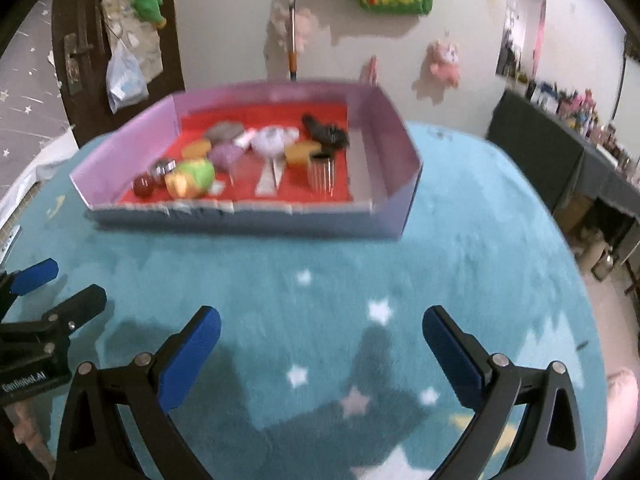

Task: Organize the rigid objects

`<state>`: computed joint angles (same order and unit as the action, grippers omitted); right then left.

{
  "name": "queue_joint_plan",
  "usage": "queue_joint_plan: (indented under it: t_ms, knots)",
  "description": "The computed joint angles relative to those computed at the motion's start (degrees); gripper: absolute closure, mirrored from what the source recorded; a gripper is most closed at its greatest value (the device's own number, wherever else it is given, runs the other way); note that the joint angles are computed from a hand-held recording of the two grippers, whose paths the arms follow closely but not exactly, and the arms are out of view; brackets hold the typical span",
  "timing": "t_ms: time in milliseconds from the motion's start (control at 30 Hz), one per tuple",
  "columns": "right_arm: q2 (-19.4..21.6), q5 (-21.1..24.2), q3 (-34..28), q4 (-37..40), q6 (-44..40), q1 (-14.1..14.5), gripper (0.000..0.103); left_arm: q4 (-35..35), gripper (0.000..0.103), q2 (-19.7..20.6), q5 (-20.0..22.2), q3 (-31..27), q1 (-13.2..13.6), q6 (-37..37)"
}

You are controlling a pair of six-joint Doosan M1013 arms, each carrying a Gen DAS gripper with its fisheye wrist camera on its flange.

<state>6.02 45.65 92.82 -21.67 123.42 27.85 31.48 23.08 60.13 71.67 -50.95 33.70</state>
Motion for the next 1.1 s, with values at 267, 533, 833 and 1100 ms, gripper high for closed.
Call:
queue_joint_plan:
  t_ms: [267,533,833,1100]
  knots:
    - [1.54,4.46,-0.78,1.29,-0.31,0.17,0.0,-1.1,0.007,0.94,1.19,-0.84,0.39,-0.32]
    - [1.66,4.92,-1.16,1.6,0.52,0.15,0.0,-2.27,0.0,1.41,1.81,-1.64,1.0,0.59]
    - [1.6,4.71,-1.16,2.08,0.45,-0.08,0.0,-2.33,0.0,1.5,1.72,-1.77,1.07,0.71]
    - [1.56,4.77,-1.16,2.09,0.54,-0.2,0.0,-2.4,0.0,1.49,1.6,-1.76,1.1,0.71]
